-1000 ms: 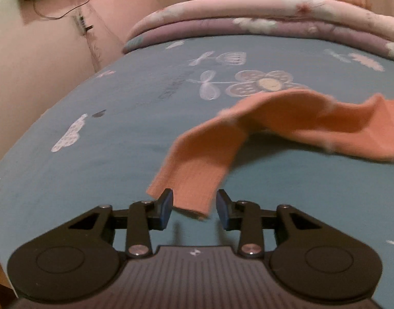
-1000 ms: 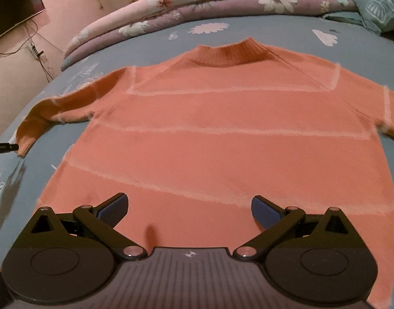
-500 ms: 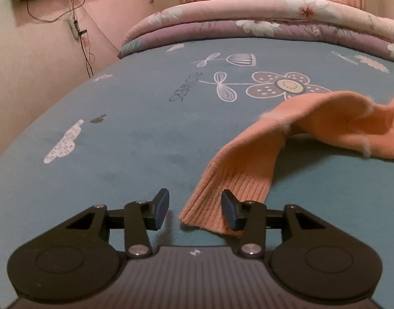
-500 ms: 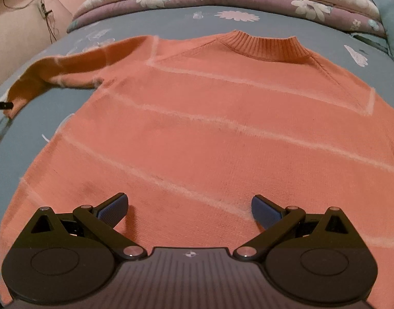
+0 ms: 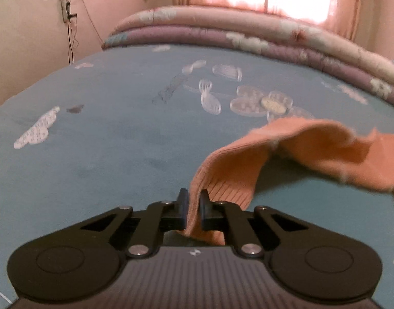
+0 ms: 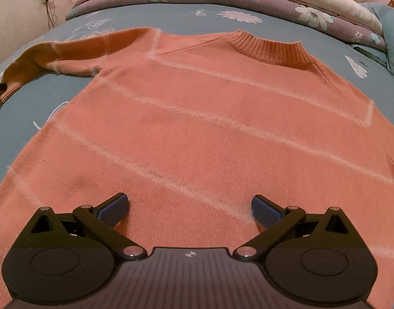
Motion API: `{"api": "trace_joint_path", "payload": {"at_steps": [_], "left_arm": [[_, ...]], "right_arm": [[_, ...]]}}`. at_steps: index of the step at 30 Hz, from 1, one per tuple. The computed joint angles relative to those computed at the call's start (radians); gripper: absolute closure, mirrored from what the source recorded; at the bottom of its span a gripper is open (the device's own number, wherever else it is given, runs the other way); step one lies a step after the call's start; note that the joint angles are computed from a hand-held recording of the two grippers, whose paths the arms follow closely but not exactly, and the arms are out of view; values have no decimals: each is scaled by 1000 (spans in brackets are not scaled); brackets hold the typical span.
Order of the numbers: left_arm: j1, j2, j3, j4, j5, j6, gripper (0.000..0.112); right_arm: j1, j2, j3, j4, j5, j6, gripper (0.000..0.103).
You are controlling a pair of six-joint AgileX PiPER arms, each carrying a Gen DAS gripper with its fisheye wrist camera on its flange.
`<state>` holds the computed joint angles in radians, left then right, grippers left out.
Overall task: Fold clothes
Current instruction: 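Pull the held sleeve cuff outward from the body with the left gripper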
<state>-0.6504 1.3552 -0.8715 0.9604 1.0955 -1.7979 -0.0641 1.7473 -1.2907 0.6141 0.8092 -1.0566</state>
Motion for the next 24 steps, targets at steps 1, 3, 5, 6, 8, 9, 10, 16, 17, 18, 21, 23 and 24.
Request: {"api": "trace_joint_path", "payload": {"at_steps": [1, 3, 5, 6, 8, 9, 10, 16, 17, 18, 21, 23, 24], "left_arm": [[15, -33, 12, 6, -20, -16, 107], [48, -104, 37, 19, -63, -55, 107], [77, -183, 63, 45, -104, -119, 107], [77, -211, 70, 64, -104, -147, 107], [75, -253, 68, 88, -98, -174, 107], [74, -262, 61, 95, -87, -173, 107], [72, -265, 51, 100, -71, -166, 107], [228, -204, -13, -50, -38, -70, 107], [232, -198, -10, -56, -37, -74, 107], [229, -197, 0, -56, -42, -88, 107], [180, -186, 20, -42, -24, -126, 100], [130, -176, 29, -30, 5, -147, 93], [100, -177, 38, -21, 15, -159, 88]], "right_arm": [[-1, 0, 0, 1, 0, -2, 0], [-1, 0, 0, 1, 1, -3, 0], [-1, 0, -1, 0, 1, -3, 0], [-1, 0, -1, 1, 1, -4, 0], [-1, 0, 0, 2, 0, -10, 0], [-1, 0, 1, 2, -1, -9, 0], [0, 0, 1, 1, -2, -8, 0], [4, 0, 1, -1, -4, -6, 0], [2, 1, 1, 1, -3, -8, 0], [1, 1, 1, 3, -3, -11, 0], [-1, 3, 2, 9, -3, -22, 0], [-2, 6, -1, 10, 0, -26, 0], [-4, 7, -2, 13, 1, -29, 0]]}}
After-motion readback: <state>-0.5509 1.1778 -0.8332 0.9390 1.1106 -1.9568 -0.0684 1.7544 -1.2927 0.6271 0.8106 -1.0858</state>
